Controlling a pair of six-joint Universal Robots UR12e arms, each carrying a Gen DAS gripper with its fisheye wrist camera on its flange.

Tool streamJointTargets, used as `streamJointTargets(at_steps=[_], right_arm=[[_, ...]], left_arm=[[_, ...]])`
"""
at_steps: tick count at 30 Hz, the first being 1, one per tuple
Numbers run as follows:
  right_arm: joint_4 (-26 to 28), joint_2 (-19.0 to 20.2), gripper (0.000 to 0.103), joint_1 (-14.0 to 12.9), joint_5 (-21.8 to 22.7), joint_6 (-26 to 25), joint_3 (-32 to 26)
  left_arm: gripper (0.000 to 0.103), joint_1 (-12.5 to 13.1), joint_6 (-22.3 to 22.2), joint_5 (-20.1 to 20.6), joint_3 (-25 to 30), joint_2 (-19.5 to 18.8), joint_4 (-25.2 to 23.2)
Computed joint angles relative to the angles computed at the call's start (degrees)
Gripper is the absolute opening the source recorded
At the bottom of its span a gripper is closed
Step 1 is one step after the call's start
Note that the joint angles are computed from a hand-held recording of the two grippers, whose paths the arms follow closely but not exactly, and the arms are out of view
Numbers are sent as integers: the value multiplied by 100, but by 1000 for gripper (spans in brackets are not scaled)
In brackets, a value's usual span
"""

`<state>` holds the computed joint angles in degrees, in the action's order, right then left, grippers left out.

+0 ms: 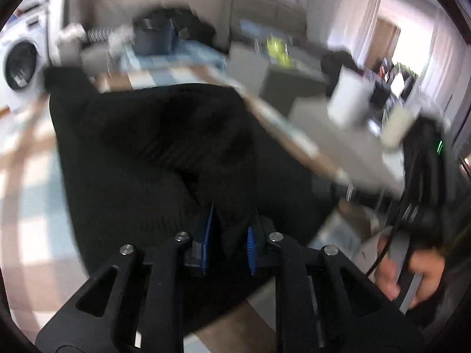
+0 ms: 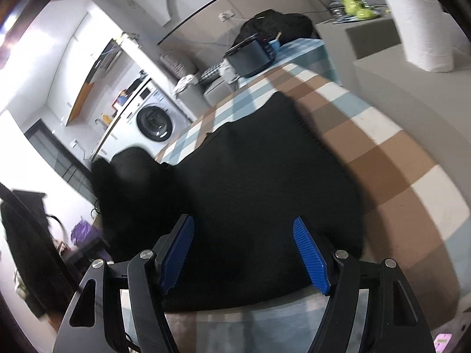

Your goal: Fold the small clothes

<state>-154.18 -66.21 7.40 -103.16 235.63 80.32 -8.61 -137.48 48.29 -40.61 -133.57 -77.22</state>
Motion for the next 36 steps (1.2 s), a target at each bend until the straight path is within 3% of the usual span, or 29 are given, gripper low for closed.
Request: streamJointTargets(at_steps=[2,4,6,9,12,16,20,21,22,23,25,28,29,31,33,34,36], right_arm=[[-27,-64,72,-31,51,123,100],[-268,-104,72,-101,372,232,220],[-516,-88,72,-161,633,330,263],[-950,21,72,-263,1226,397,245],[-927,186,72,-332,1635,423,69],[-659,380,72,-359,1955,436,-177],[-774,595,71,-363,2299,379,-420],[-780,674,62,-343,2280,304,-525],[-655,717,32,-333,2287,228,-611],[-436,762,18,-328,2307,135,-725],[-529,798,14,-298,2243,151,-800],[-1571,735,13,-291,2515,163,-710],[-1973,696,13,-300,2616,396,-630],[-2208,597,13,-296,2638,718,-471],[-1535,435,13,-228,2302,527,-374],[-935,372,14,-181,2028,314,-365],[190,358,15,-174,1966,179,-497]], left_arm=[[25,14,12,-23,207,-113,-486],[32,138,-97,-422,313,-175,-722],[61,281,-574,-732,207,-149,-369],[65,460,-1384,-904,161,-191,323],[65,554,-1934,-529,229,-285,773],[65,671,-2318,-192,418,-430,796],[65,743,-2491,-111,541,-540,660],[65,754,-2489,-86,532,-548,663],[65,749,-2516,-68,557,-569,682],[65,733,-2556,-63,527,-559,737],[65,749,-2602,-101,519,-559,784],[65,733,-2618,-113,410,-478,912],[65,714,-2596,-89,415,-473,907],[65,704,-2463,-41,337,-402,817],[65,653,-2416,-28,334,-400,772],[65,633,-2372,-15,319,-396,739],[65,558,-2274,89,323,-390,629]])
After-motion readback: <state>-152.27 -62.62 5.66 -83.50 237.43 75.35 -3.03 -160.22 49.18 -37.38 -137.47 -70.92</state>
